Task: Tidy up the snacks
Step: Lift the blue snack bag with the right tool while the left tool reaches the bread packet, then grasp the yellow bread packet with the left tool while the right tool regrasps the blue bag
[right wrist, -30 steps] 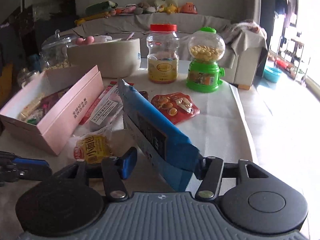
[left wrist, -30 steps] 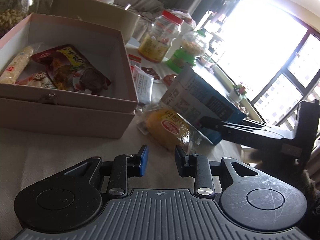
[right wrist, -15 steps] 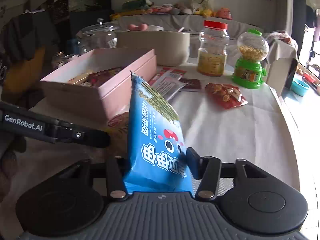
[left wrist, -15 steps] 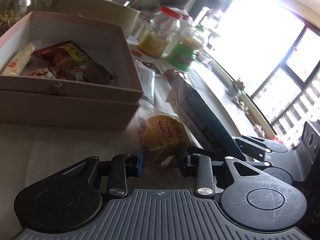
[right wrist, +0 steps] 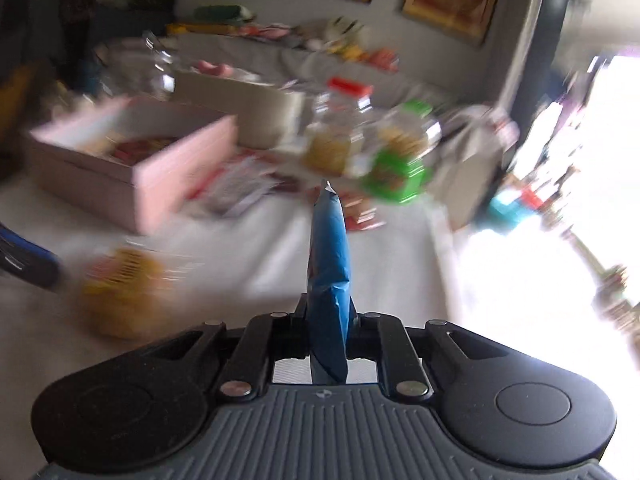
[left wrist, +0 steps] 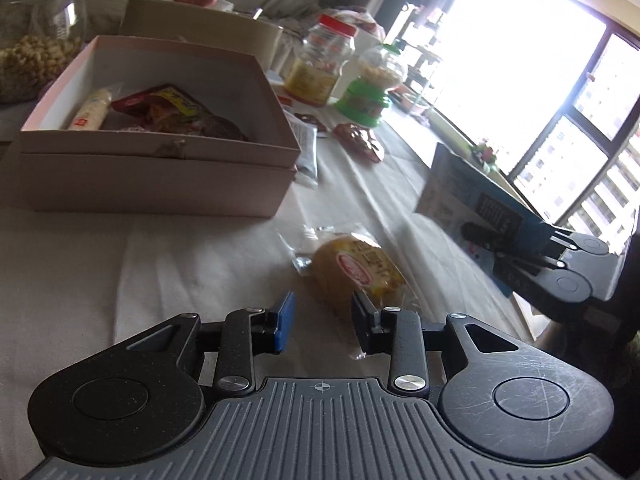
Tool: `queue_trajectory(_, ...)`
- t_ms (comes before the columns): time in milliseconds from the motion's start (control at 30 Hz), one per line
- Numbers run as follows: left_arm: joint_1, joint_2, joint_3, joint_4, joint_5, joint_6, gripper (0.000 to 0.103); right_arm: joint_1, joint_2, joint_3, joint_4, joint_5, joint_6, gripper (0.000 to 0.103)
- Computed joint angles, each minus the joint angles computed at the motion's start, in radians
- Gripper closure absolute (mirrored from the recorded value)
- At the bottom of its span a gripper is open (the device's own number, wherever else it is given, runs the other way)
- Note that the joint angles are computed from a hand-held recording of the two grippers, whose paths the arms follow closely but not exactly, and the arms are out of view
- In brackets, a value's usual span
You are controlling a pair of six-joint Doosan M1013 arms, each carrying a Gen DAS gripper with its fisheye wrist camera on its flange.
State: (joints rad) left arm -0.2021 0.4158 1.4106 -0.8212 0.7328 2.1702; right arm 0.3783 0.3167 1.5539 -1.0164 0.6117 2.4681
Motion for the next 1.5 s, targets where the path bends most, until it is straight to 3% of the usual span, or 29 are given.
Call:
queue_trajectory(67, 0.0, 0.0, -0.002, -0.005, 0.001, -0.006, 0.067, 0.008, 0.008, 0.001, -0.032, 0.019, -0.007, 0.089)
queue_trajectory(100, -0.001, -0.001, -0.003, -0.005, 0.001, -0.004, 0.067, 0.0, 0.002, 0.008, 0.031, -0.026, -0.043, 0.086)
queue_trajectory(133, -0.002, -0.001, -0.003, -0.005, 0.002, 0.002, 0.067, -0.011, -0.007, 0.014, 0.146, -0.08, -0.13, 0.07)
queue_trajectory(200, -0.009, 0.0, -0.012, 0.006, -0.002, 0.005, 0.067, -0.027, -0.02, 0.025, 0.374, -0.152, -0.335, 0.05)
queue_trajectory(267, -0.02, -0.002, -0.018, 0.027, -0.019, 0.006, 0.067, -0.023, -0.025, 0.04, 0.431, -0.187, -0.402, 0.042)
queue_trajectory(367, -0.053, -0.008, -0.02, 0.076, -0.077, 0.043, 0.067, -0.026, -0.031, 0.053, 0.532, -0.219, -0.487, 0.035)
queue_trajectory(500, -0.106, -0.022, -0.001, 0.135, -0.16, 0.176, 0.067, -0.041, -0.053, 0.083, 0.624, -0.249, -0.483, 0.032)
queue_trajectory(600, -0.145, -0.034, 0.035, 0.266, -0.231, 0.223, 0.064, -0.058, -0.077, 0.117, 0.753, -0.285, -0.514, 0.029)
queue_trajectory(733, -0.166, -0.052, 0.09, 0.447, -0.34, 0.192, 0.063, -0.042, -0.089, 0.149, 0.626, -0.281, -0.366, 0.022)
queue_trajectory(867, -0.152, -0.06, 0.099, 0.558, -0.345, 0.05, 0.062, -0.014, -0.086, 0.169, 0.407, -0.273, -0.158, 0.018)
queue_trajectory(967, -0.138, -0.055, 0.078, 0.508, -0.292, 0.049, 0.062, -0.018, -0.085, 0.166, 0.432, -0.273, -0.171, 0.017)
queue_trajectory(1033, -0.132, -0.049, 0.063, 0.465, -0.26, 0.067, 0.056, -0.018, -0.086, 0.169, 0.419, -0.274, -0.157, 0.016)
queue_trajectory(1100, -0.128, -0.041, 0.049, 0.414, -0.225, 0.095, 0.042, -0.014, -0.086, 0.17, 0.383, -0.271, -0.126, 0.016)
queue_trajectory(1200, -0.119, -0.036, 0.032, 0.363, -0.189, 0.106, 0.042, -0.011, -0.088, 0.173, 0.368, -0.27, -0.109, 0.016)
queue_trajectory(1267, -0.114, -0.04, 0.036, 0.347, -0.204, 0.089, 0.043, -0.011, -0.088, 0.174, 0.367, -0.27, -0.107, 0.016)
queue_trajectory(1367, -0.116, -0.036, 0.038, 0.42, -0.253, 0.024, 0.043, -0.011, -0.086, 0.172, 0.37, -0.27, -0.11, 0.016)
queue_trajectory(1500, -0.09, -0.003, 0.013, 0.279, -0.214, 0.102, 0.038, -0.012, -0.086, 0.17, 0.397, -0.269, -0.138, 0.015)
